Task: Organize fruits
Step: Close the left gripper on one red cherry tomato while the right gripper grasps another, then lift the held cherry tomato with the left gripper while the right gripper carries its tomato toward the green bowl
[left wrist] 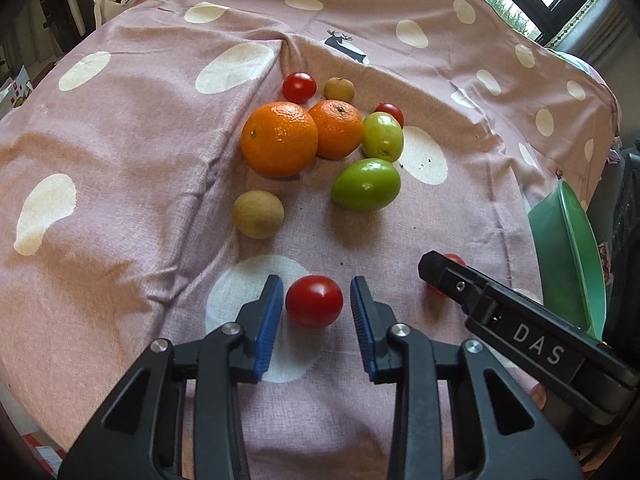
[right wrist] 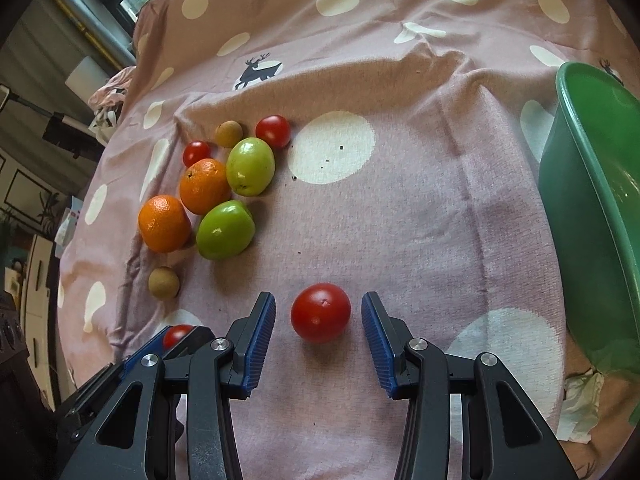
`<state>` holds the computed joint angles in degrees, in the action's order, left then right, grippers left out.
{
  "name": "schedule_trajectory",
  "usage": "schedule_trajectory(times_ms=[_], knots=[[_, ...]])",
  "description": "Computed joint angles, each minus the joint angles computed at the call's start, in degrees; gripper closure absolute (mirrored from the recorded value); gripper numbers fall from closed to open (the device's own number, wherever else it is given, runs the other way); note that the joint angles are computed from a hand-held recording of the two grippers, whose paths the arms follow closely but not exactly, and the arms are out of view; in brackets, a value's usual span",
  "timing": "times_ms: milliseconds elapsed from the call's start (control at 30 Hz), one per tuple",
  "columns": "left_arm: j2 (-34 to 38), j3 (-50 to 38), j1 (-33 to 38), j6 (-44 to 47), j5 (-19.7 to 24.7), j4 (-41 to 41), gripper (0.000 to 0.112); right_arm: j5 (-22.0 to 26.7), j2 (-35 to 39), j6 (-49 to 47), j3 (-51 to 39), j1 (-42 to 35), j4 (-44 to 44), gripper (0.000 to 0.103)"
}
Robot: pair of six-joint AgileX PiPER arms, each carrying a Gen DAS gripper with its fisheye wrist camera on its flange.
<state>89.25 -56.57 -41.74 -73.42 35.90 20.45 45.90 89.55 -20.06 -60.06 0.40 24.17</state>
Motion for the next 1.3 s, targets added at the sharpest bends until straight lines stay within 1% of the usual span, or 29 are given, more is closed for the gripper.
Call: schedule_trajectory(times_ms=[100,167,267,367,433,467,500,633,933,1033,1167,1300], knots=[[0.1,-0.2,0.0,-0.2,0.4,0.2,0.082,0.0,0.0,-0.1,0.0,0.0,0.0,0.056],[0.2,-0.3,0.0,-0.2,0.5,0.2,0.086,-0.1,0.0,-0.1,0.0,0.1,-0.2,0.056],[0.2,-0.4,-0.1,-0.1,0.7,0.2,0.085,-0.3,0.0,0.0,0.0,0.3,-0.7,0.061],[0.3,-0.5,-0.2,-0.2,0.9,0.4,0.085,-0.5,-0.1,0.0,0.2,0.4,-0.8,0.061],[0.3,-0.4,-0.1,0.0,0.7,0.2,0.085,-0.5,-0.1,-0.1,0.2,0.5,-0.9,0.064],[0.4,-0.4,-0.1,0.0,0.7,0.2,0.085,-0.4,0.0,-0.3,0.1,0.5,-0.9,0.068],[0.4,-0.4,-0.1,0.0,0.7,0.2,0.085,-0.5,0.0,-0.1,0.2,0.7,-1.2,0.069],[0.2,-0.3,-0.1,0.1,0.3,-0.2,0.085,-1.0,-0.1,0.3,0.4,1.2,-1.6,0.071],[-1.8,1.0,-0.7,-2.6,-1.0,2.3,0.085,-2.6,-0.9,0.6,0.8,1.8,-2.4,0.072],[-2.6,1.4,-1.2,-4.7,-1.4,4.3,0.085,-2.7,-1.4,0.4,1.1,1.8,-2.0,0.072],[-4.4,2.2,-2.5,-9.9,-1.5,9.7,0.085,-3.5,-3.1,0.8,1.9,1.8,-2.3,0.072],[-5.8,3.0,-3.1,-13.4,-2.1,13.2,0.085,-4.5,-4.9,0.9,2.9,1.7,-2.1,0.072]])
